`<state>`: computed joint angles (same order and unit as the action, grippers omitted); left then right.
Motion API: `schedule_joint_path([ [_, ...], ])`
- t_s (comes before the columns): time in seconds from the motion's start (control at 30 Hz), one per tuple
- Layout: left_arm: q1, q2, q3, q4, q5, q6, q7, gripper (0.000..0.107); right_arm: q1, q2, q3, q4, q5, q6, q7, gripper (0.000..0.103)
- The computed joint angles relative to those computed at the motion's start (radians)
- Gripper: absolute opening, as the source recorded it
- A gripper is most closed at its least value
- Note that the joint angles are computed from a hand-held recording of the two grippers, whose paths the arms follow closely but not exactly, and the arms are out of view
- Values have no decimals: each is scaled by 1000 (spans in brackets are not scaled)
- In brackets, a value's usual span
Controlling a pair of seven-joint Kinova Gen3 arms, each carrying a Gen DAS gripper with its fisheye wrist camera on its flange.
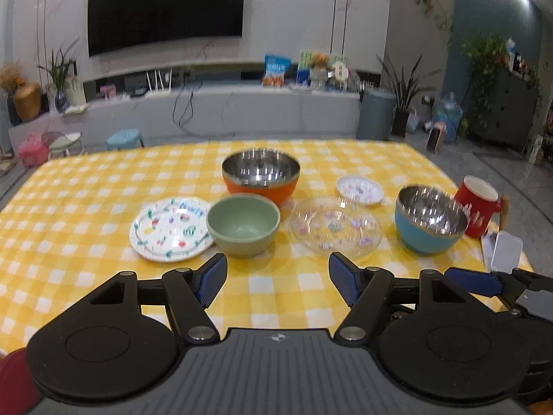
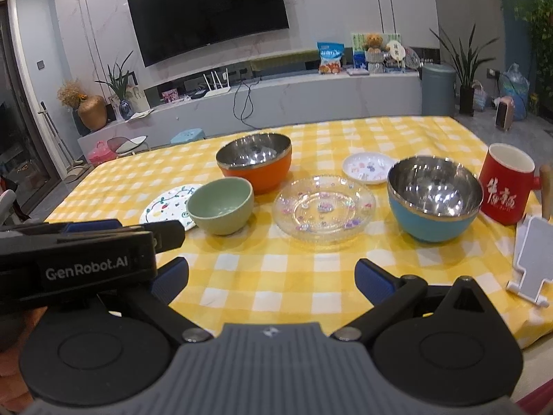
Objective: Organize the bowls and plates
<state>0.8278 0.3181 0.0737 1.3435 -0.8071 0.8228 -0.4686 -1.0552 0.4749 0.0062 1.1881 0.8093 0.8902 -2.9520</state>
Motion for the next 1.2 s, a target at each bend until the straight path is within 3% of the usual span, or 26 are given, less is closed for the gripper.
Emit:
schedule_joint_path([
  [0.17,-26,-40,-1,52,-3,-119,21,79,3,-24,-2,13,11,-33,-8,96],
  [0.23,-9,-34,-7,32,-15,-101,18,79,-10,-26,4,3,35,-9,-10,96],
  [0.3,-32,-22,23,-22,37,-58,-32,80,-13,-33,4,0,51,4,-5,96],
  [0.4,-24,-12,17,-66,53,-47,-63,80,3,-74,-1,50,66,-54,-44,96],
  [0.5,6,-5,-1,-80,0,-62,-74,84,78,-107,-85,71,82,-64,-63,96],
  [0.6,4,1,-20,-118,66,-89,-127,84,152,-135,-192,100,178,-16,-141,97],
  [0.67,-66,-8,25,-115,138,-153,-149,84,192,-176,-222,151,202,-48,-222,97],
  [0.73,-118,0,53,-140,215,-176,-187,83,163,-213,-179,197,267,-39,-304,99],
  [0.83,-111,21,11,-172,260,-198,-252,83,50,-238,-40,215,338,60,-426,99],
  [0.9,-86,44,-26,-208,244,-179,-247,83,0,-256,50,226,339,84,-507,99],
  [0.97,-82,71,-37,-250,249,-157,-266,83,-4,-268,83,243,370,75,-549,99],
  [1.03,-100,96,-24,-296,291,-136,-323,83,59,-261,41,214,379,99,-526,99],
  [1.2,-142,169,17,-421,399,-81,-467,87,290,-202,-154,76,339,143,-327,99],
])
